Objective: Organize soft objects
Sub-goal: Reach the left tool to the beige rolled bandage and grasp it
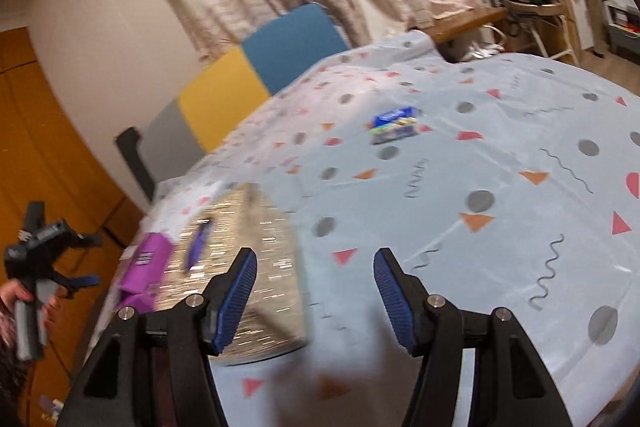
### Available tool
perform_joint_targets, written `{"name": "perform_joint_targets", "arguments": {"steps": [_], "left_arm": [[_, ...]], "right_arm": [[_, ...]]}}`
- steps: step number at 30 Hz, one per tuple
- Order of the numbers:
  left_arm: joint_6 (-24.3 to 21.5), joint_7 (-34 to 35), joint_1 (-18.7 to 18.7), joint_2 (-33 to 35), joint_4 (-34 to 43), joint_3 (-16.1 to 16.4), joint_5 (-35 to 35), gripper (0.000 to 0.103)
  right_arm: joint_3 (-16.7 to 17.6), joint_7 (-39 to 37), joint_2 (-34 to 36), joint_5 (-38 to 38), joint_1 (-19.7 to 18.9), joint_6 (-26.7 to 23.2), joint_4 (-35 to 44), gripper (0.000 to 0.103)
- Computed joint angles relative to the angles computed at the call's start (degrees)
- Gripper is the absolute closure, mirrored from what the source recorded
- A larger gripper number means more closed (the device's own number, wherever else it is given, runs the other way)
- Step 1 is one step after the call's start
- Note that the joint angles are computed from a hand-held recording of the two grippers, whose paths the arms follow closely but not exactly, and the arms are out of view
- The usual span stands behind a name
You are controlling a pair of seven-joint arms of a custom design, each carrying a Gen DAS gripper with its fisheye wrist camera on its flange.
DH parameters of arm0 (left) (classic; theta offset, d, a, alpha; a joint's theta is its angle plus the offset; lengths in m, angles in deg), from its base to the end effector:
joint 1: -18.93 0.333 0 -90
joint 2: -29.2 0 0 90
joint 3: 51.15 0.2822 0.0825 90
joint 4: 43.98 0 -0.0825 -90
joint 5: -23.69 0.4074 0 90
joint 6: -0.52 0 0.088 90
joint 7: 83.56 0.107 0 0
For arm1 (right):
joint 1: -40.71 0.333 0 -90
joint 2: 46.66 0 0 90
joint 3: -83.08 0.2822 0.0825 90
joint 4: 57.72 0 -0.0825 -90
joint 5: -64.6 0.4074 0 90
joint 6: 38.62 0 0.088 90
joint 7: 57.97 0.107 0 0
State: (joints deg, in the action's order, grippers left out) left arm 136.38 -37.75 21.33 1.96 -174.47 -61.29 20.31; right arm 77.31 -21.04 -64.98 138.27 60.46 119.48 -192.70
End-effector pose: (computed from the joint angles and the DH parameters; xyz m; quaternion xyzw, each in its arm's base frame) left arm 0.4874 -0.0760 0.5620 -0.8632 0.4213 -0.2574 0.1055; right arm 0.5093 0.0838 0.4669 -0.6402 0.5830 -0.0682 0.4955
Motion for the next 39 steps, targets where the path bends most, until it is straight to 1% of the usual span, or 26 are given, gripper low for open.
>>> {"name": "perform_joint_targets", "arguments": {"steps": [2, 4, 6, 8, 12, 14, 17, 19, 22, 24, 25, 27, 31, 34, 37, 39], "left_arm": [[-0.63, 0.09, 0.23, 5.54, 4.63, 0.31, -0.3, 0.0], [-2.09, 2.25, -0.34, 10.75, 9.34, 1.35, -1.29, 0.0], [-2.02, 3.46, -0.8, 14.99, 12.84, 2.1, -2.57, 0.0], [-3.98, 4.36, -1.16, 19.47, 17.09, 2.62, -3.35, 0.0], [-7.78, 4.17, -1.69, 27.12, 24.73, 3.24, -2.07, 0.0], [-10.39, 3.97, -2.15, 31.32, 29.4, 3.48, -0.86, 0.0], [-13.63, 4.7, -3.21, 36.16, 34.98, 3.84, 1.74, 0.0], [-16.64, 6.43, -3.57, 39.7, 39.17, 3.99, 1.57, 0.0], [-18.95, 7.75, -3.35, 42.92, 43.3, 4.29, -0.89, 0.0], [-22.95, 7.69, -3.53, 46.0, 47.86, 4.67, -0.72, 0.0], [-24.14, 7.82, -3.44, 47.09, 49.31, 4.73, -1.19, 0.0], [-26.28, 8.49, -3.03, 48.95, 51.75, 4.63, -2.74, 0.0], [-31.78, 12.0, -1.95, 52.3, 56.27, 3.96, -6.34, 0.0], [-34.51, 12.65, -1.78, 54.57, 59.08, 4.14, -6.88, 0.001], [-36.16, 12.79, -1.35, 56.83, 61.48, 4.18, -7.7, 0.007], [-35.92, 12.65, -1.06, 57.38, 61.74, 4.18, -8.41, 0.008]], "right_arm": [[0.09, -0.08, 2.36, 0.05, -0.26, 1.22, 1.2, 0.041], [0.42, -0.11, 4.44, 0.54, -0.59, 1.87, 2.46, 0.041], [1.04, -0.96, 6.07, 1.3, -1.01, 2.24, 3.28, 0.041], [1.94, -1.38, 7.86, 1.25, -1.47, 2.97, 4.21, 0.041], [3.06, -3.47, 9.01, 2.95, -2.17, 3.11, 4.29, 0.041], [3.35, -4.52, 9.63, 3.86, -2.59, 2.55, 4.59, 0.041], [3.44, -4.12, 10.21, 4.22, -3.63, -0.15, 5.03, 0.041], [3.59, -3.49, 10.7, 4.48, -4.32, -1.21, 5.31, 0.041], [3.69, -3.26, 10.98, 5.69, -5.17, -2.62, 5.4, 0.041], [3.57, -2.49, 11.37, 6.25, -5.9, -4.36, 5.54, 0.041], [3.63, -1.37, 11.64, 5.96, -6.27, -4.89, 5.59, 0.041], [3.69, -2.28, 11.6, 7.37, -6.74, -5.73, 5.52, 0.041], [3.95, -3.79, 11.54, 8.58, -7.3, -7.05, 5.46, 0.041], [4.04, -4.22, 11.65, 9.3, -7.64, -7.68, 5.59, 0.041], [4.17, -4.64, 11.48, 9.86, -7.83, -7.82, 5.38, 0.041], [4.19, -4.71, 11.48, 10.07, -7.92, -8.03, 5.37, 0.041]]}}
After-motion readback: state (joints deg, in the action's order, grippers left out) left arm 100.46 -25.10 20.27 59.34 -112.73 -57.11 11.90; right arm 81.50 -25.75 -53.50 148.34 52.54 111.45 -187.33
